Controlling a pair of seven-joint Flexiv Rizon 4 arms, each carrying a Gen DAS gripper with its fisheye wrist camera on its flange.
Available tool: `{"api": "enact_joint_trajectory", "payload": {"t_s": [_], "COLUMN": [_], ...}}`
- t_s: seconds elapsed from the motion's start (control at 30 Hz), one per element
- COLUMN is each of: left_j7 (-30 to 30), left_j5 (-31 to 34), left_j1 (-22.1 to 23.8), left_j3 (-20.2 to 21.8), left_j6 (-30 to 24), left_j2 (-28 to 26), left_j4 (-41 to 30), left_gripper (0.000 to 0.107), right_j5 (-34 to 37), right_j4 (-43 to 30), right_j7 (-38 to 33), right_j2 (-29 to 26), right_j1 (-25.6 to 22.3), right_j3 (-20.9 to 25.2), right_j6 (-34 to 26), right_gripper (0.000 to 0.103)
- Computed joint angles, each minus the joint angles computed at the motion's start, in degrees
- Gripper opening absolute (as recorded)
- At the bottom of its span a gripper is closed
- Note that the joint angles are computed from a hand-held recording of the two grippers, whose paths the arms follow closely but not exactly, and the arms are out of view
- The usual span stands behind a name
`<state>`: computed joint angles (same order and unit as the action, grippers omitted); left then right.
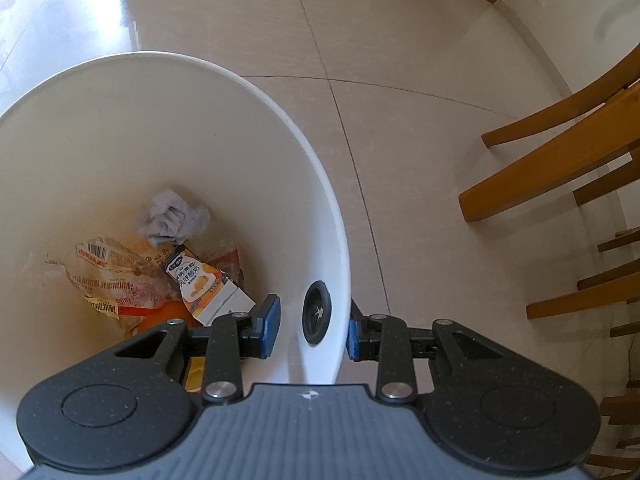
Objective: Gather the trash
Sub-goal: 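Carry the paper ball over the bin and open the left tool, then open the right tool to release the bin onto the floor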
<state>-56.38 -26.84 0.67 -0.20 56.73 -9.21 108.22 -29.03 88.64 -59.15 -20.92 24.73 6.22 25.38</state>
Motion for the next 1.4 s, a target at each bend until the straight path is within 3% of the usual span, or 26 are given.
{"api": "enact_joint_trajectory", "payload": {"t_s": [0.2, 0.3, 0.53, 0.67, 0.83, 1.03, 1.2, 1.4], "left_j7": [-6.8, -10.5, -15.4, -20.6, -27.2, -29.2, -32.0, -32.4], "left_j5": [11.2, 17.1, 18.7, 21.9, 25.2, 21.3, 28.8, 29.2], "left_j1": [-1.4, -2.0, -2.0, -2.0, -1.7, -1.0, -1.3, -2.0], "left_j3": [2.2, 2.8, 2.6, 3.1, 3.1, 2.8, 1.9, 1.4], "left_j6": [5.4, 5.6, 6.0, 5.5, 1.0, -9.0, -14.1, -18.2], "left_j2": [1.4, 1.8, 3.7, 5.3, 7.1, 9.5, 11.8, 13.1], "left_j4": [2.3, 2.1, 3.9, 4.2, 2.9, 0.8, -0.7, -1.0], "left_gripper": [0.1, 0.1, 0.1, 0.1, 0.1, 0.1, 0.1, 0.1], "right_j5": [1.1, 2.2, 5.2, 7.4, 9.1, 12.1, 12.1, 11.1], "right_j4": [0.2, 0.7, 1.4, 0.7, -0.9, 0.9, 3.6, 4.5], "right_j7": [-0.3, -1.1, -1.9, -1.3, 2.9, 10.3, 15.6, 14.4], "right_j2": [0.8, 1.8, 4.8, 6.0, 7.9, 13.3, 17.4, 18.4], "right_j1": [-0.4, -0.7, -0.6, -0.4, 0.5, 0.1, 0.1, 0.4], "right_j3": [0.3, 0.8, 2.4, 3.0, 3.4, 4.7, 6.2, 7.1], "right_j6": [0.5, 0.7, 1.7, 0.8, -3.9, -5.8, -7.6, -7.8], "right_gripper": [0.038, 0.045, 0.08, 0.089, 0.091, 0.103, 0.103, 0.103]}}
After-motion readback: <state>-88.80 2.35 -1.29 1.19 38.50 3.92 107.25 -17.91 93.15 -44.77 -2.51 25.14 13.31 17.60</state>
